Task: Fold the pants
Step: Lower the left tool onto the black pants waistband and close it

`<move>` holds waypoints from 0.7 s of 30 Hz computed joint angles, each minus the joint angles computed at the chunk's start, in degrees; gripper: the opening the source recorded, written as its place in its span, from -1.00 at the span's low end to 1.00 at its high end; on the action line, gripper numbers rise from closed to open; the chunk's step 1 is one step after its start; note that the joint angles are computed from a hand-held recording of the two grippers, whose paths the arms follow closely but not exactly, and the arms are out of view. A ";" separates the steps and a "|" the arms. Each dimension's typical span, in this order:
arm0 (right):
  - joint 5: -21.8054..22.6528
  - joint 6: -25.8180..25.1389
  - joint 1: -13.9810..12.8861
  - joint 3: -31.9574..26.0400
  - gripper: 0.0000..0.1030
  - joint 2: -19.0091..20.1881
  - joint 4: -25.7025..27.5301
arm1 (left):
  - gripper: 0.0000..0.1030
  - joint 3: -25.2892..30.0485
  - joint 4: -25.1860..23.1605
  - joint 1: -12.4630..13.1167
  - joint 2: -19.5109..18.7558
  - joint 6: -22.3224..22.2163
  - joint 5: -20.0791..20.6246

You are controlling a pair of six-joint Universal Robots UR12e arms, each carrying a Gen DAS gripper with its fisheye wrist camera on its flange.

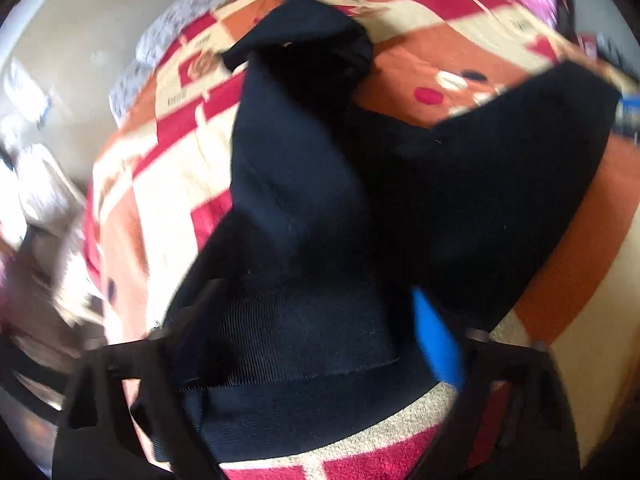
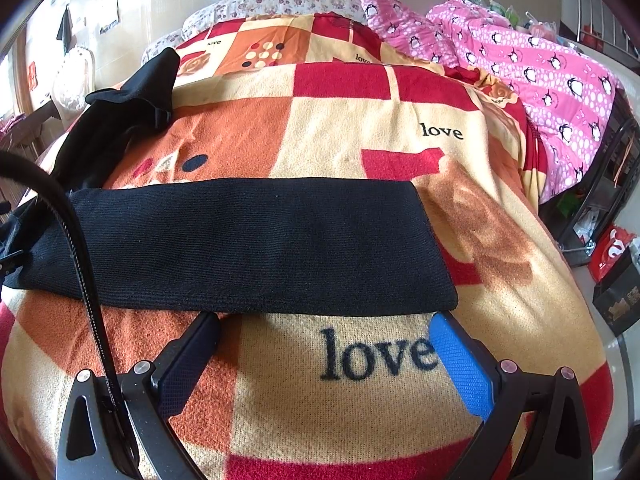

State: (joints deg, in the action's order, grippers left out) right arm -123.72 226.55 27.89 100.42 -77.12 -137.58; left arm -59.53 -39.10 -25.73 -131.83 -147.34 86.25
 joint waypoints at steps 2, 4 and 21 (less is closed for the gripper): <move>0.00 0.00 0.00 0.00 1.00 0.00 0.00 | -0.80 1.98 -1.73 0.23 -0.92 -5.33 3.28; 0.02 0.03 0.02 -0.03 1.00 0.01 0.07 | -0.81 1.68 -0.47 0.99 -0.63 -7.52 2.20; 5.81 -5.45 -0.87 0.68 0.99 -1.74 1.34 | -0.15 27.78 -19.21 5.99 -12.64 -56.40 11.79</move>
